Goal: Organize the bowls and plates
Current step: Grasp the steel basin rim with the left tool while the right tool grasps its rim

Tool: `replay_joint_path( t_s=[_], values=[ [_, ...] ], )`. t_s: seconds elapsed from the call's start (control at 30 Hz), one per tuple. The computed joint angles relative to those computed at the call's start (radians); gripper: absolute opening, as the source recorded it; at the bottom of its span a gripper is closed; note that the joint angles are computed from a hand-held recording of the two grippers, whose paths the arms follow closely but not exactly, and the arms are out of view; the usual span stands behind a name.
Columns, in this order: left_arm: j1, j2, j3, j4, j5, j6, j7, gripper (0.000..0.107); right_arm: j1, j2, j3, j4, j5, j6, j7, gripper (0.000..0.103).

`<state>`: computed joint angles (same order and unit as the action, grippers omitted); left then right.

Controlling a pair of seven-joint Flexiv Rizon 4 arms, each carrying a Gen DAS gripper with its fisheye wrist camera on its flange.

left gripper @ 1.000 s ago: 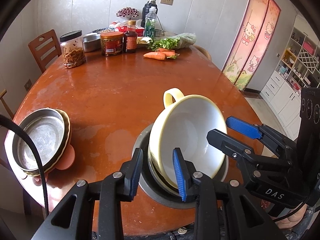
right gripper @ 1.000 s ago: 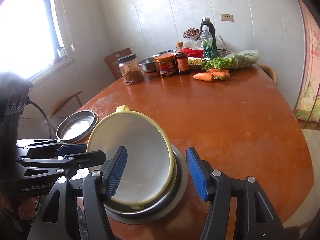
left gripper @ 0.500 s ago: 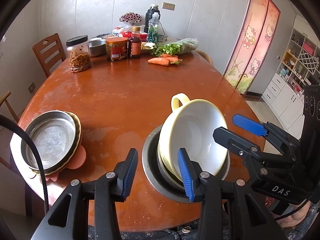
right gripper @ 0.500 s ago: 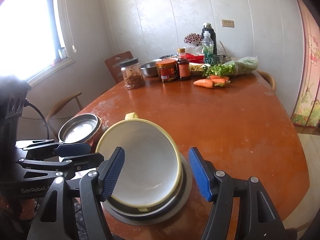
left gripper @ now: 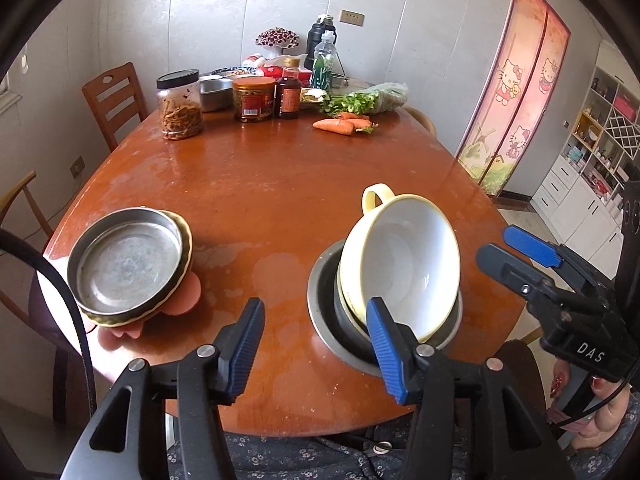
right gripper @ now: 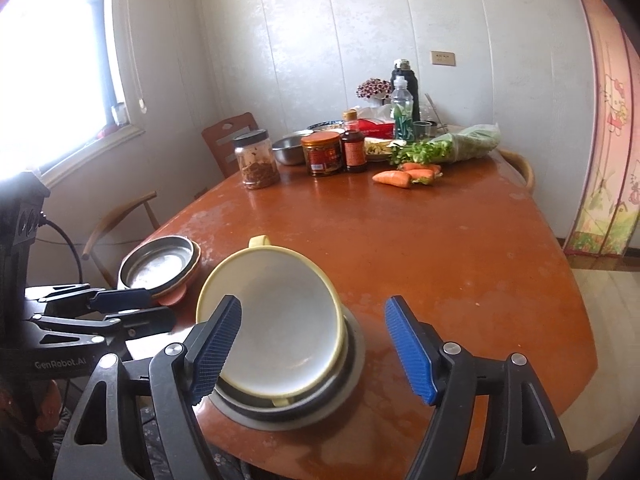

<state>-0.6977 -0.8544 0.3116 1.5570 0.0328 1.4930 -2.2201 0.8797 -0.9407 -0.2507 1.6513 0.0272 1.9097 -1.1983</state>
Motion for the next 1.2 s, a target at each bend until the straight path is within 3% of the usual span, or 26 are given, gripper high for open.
replay_joint_path(
  t_s=[0.17,0.57,0.77,0.97,1.1,1.2],
  values=[
    [0.059,0.002,-0.088,0.025,-0.024,0.043,0.043,0.058,-0.003,0.007,0.006,0.021,0.012,-0.005,0.009,0.078],
    [0.130,-0.054,-0.215,0.004,-0.144,0.067,0.146,0.066,-0.169,-0.032,0.179,-0.035,-0.092,-0.067,0.104,0.078],
    [0.142,-0.085,-0.239,-0.014,-0.190,0.096,0.182,0.069,-0.301,-0.076,0.328,-0.084,-0.200,-0.105,0.137,0.078],
    [0.172,-0.111,-0.279,-0.040,-0.220,0.072,0.212,0.073,-0.364,-0.110,0.403,-0.115,-0.266,-0.122,0.156,0.078],
    [0.159,-0.124,-0.262,-0.062,-0.228,0.056,0.212,0.074,-0.410,-0.139,0.464,-0.148,-0.302,-0.137,0.166,0.078],
    [0.187,-0.132,-0.300,-0.070,-0.232,0.054,0.228,0.076,-0.441,-0.159,0.506,-0.165,-0.326,-0.131,0.165,0.078]
  ],
)
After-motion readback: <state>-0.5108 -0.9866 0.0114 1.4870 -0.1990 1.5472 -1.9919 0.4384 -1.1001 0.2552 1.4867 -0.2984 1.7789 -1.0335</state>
